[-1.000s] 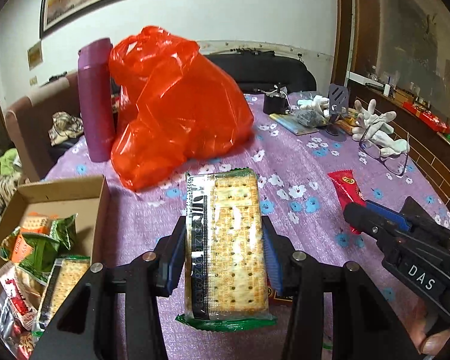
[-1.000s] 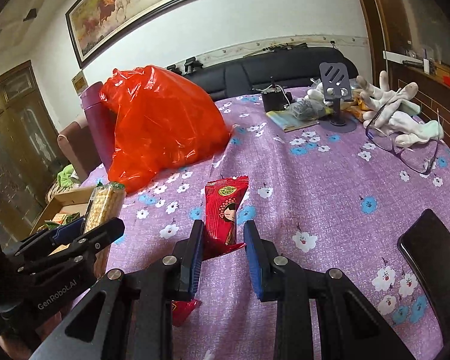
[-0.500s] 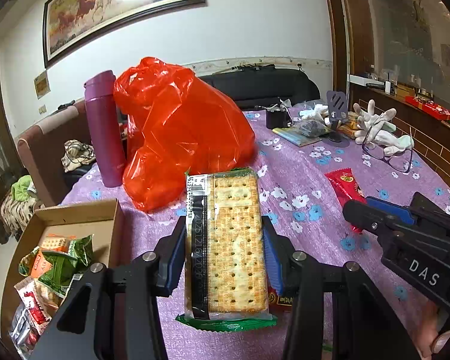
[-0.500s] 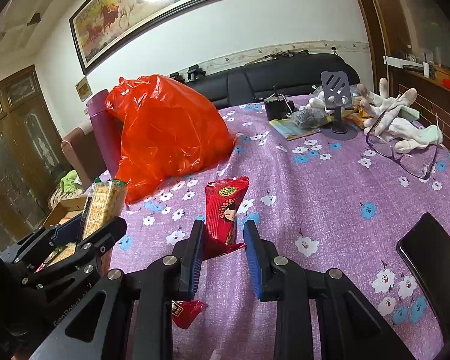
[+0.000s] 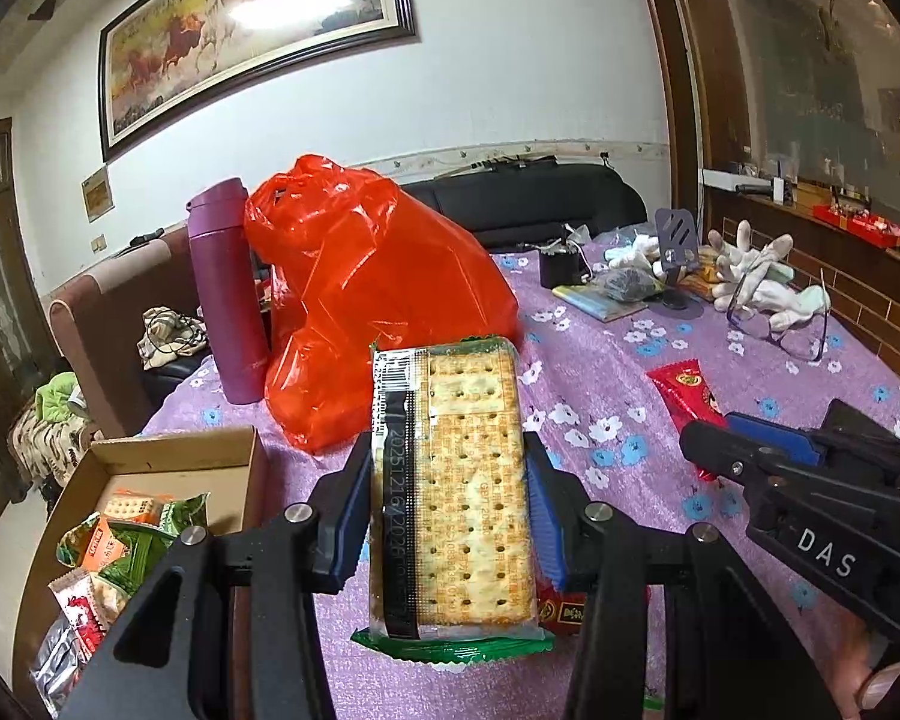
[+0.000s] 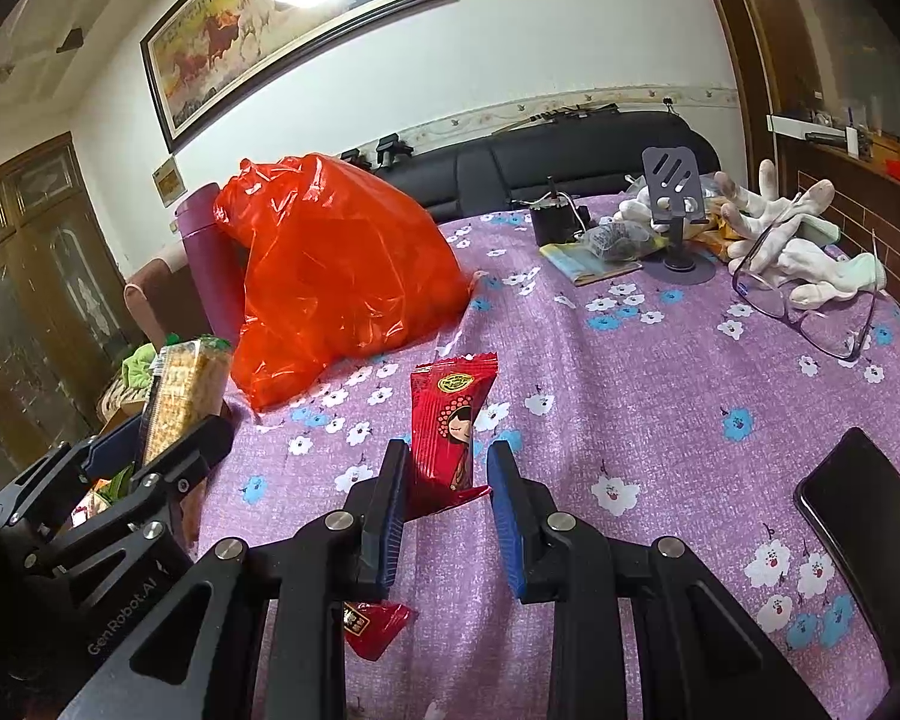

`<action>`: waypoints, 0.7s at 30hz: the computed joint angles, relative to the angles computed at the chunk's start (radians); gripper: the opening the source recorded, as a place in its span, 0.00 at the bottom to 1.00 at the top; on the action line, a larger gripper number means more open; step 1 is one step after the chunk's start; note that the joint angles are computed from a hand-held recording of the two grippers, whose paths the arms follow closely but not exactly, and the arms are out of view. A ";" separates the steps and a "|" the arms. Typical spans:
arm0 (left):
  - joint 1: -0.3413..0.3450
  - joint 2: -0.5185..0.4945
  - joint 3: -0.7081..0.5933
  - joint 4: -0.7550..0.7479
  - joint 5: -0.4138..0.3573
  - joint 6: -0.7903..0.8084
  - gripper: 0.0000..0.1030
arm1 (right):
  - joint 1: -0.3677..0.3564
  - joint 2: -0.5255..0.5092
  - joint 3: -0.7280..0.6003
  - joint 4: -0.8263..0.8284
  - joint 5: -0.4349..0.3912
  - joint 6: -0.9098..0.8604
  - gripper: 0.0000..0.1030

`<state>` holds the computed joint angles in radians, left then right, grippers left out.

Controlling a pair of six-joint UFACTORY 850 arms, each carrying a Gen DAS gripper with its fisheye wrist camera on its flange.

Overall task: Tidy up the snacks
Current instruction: 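Lift the cracker pack and red candy packet off the table, then carry the cracker pack and red candy packet over the box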

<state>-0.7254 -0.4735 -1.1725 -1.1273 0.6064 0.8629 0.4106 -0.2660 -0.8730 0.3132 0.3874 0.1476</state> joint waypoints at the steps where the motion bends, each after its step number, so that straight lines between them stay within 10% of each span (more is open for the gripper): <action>1: 0.001 0.005 0.003 0.003 -0.001 -0.007 0.44 | -0.001 0.001 0.000 -0.009 0.001 0.009 0.28; 21: 0.155 0.398 0.367 0.224 -0.079 -0.320 0.44 | 0.197 0.043 -0.052 -0.318 -0.037 0.367 0.29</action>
